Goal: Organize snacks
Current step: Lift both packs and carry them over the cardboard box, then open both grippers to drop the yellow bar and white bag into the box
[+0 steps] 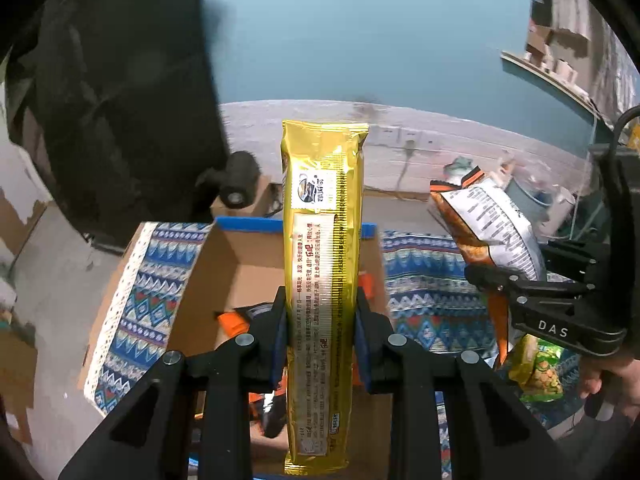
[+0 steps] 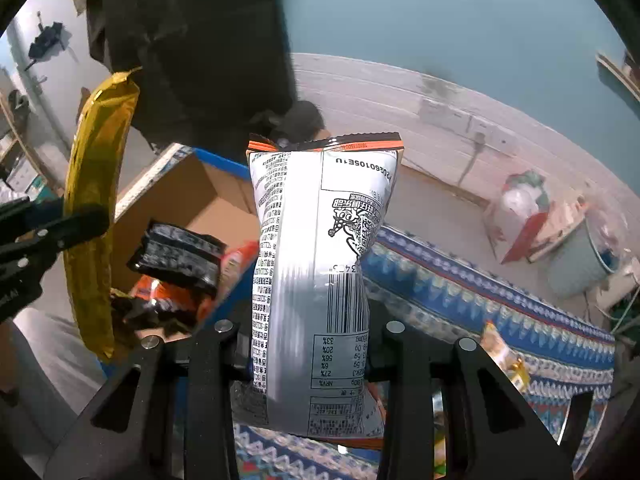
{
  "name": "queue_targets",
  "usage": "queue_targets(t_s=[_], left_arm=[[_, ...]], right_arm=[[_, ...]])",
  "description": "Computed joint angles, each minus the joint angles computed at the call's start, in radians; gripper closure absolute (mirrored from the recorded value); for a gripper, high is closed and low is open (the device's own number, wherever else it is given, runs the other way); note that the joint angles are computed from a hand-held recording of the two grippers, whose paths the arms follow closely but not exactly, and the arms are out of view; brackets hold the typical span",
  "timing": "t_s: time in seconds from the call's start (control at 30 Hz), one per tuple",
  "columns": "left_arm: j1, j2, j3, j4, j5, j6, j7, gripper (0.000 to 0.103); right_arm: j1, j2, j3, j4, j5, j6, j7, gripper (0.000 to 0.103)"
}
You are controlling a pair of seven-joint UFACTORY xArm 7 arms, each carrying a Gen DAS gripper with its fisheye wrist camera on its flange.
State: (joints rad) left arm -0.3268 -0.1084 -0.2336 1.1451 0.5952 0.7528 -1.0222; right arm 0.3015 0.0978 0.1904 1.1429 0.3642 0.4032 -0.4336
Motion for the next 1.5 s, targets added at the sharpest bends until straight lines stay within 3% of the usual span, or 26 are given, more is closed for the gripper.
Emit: queue_targets(t_s=[0.33,0.77,0.8,0.87,0.93,1.3,1.37,1.5], left_arm=[[0.06,-0.062,0.022,-0.112,-0.048,-0.011,-0.02,0.075],[0.097,-0.048,0.041,-0.15,-0.14,-0.008,-0.003,0.073],[0.099,-0.049,0.038,-0.147,-0.131,0.005,-0.012,0.071],[0.101,-0.049,0.034,-0.138,-0.118,0.036,-0.024,0.053],[0.104,-0.056,0.028,-0.131,-0.09,0.07,-0.053,0.046],[0.12,-0.095,0.03,-0.155,-0.104,0.084,-0.058,0.045],[0.119,-0.094,0.026,-0.152,-0.101,0.089,-0.054,0.041],[0.115,-0.09,0.018,-0.144,-0.079,0.098,-0.059,0.036]], right_arm=[[0.046,0.106,0.037,0.113,-0.055,0.014,0.05,0.069],[0.088,0.227,0.075,0.249,-0.082,0.069,0.079,0.069],[0.09,0.234,0.076,0.259,-0.083,0.075,0.08,0.069],[0.094,0.254,0.08,0.281,-0.083,0.086,0.081,0.069],[0.095,0.266,0.083,0.295,-0.083,0.094,0.08,0.069],[0.107,0.343,0.087,0.386,-0.092,0.172,0.078,0.067],[0.112,0.343,0.084,0.387,-0.096,0.176,0.082,0.066],[0.104,0.326,0.09,0.37,-0.077,0.163,0.075,0.052]])
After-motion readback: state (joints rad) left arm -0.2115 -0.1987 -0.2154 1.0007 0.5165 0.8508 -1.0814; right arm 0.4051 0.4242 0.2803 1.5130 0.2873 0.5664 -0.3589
